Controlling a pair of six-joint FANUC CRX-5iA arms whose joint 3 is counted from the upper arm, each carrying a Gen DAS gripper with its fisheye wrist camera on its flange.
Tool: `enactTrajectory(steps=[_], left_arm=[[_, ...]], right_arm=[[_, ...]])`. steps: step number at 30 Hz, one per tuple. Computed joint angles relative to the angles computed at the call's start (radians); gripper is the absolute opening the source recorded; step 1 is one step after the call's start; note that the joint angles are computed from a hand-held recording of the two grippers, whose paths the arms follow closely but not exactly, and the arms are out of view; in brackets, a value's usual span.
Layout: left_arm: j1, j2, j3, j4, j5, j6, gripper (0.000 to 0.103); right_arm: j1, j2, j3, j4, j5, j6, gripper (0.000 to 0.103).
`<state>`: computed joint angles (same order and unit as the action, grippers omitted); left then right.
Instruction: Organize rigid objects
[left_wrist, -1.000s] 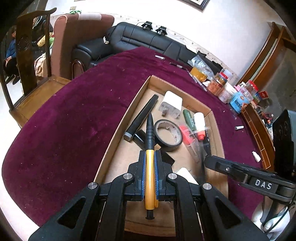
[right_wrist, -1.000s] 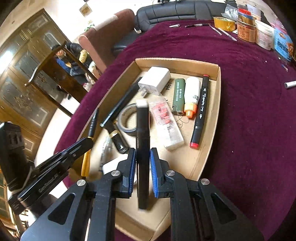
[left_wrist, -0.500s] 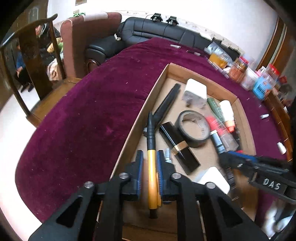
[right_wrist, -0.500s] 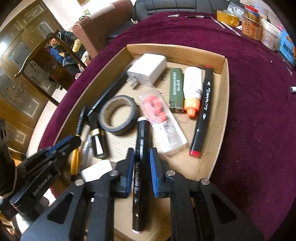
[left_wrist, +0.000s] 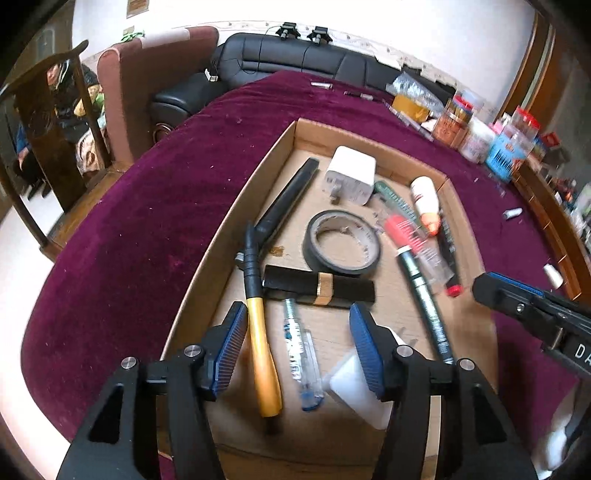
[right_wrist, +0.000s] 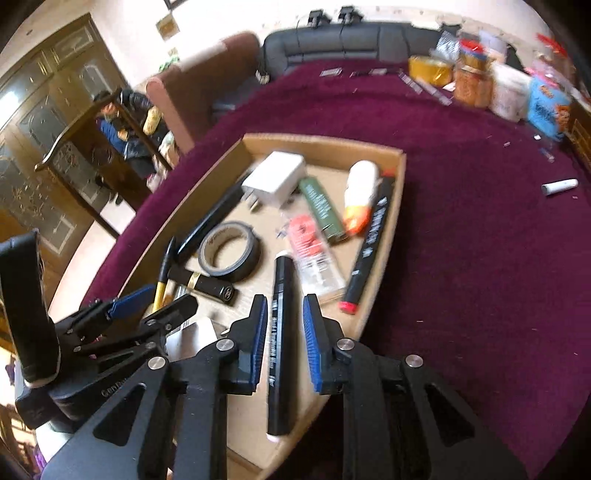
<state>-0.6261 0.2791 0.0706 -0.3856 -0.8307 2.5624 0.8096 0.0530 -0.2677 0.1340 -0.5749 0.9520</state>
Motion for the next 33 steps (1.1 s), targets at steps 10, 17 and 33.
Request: enactTrajectory(steps=[10,17,33], left_arm=[[-0.195,-0.072,0.051,-0.395,-0.073,0.395,0.058],[-0.592,0.028,0.199,-1.019,-0.626,0.772,0.102],[-0.572,0.111,0.357,-0.812,-0.581,0.538,0.102]], right_arm=[[-0.022,-0.218,-0.383,0.741,0.187,-0.707,0.05],[-0.122,-0.334,-0.573,1.328,0.179,-1.206,0.066],[-0.092,-0.423,-0.737,1.615,-0.001,-1.39,0.085]])
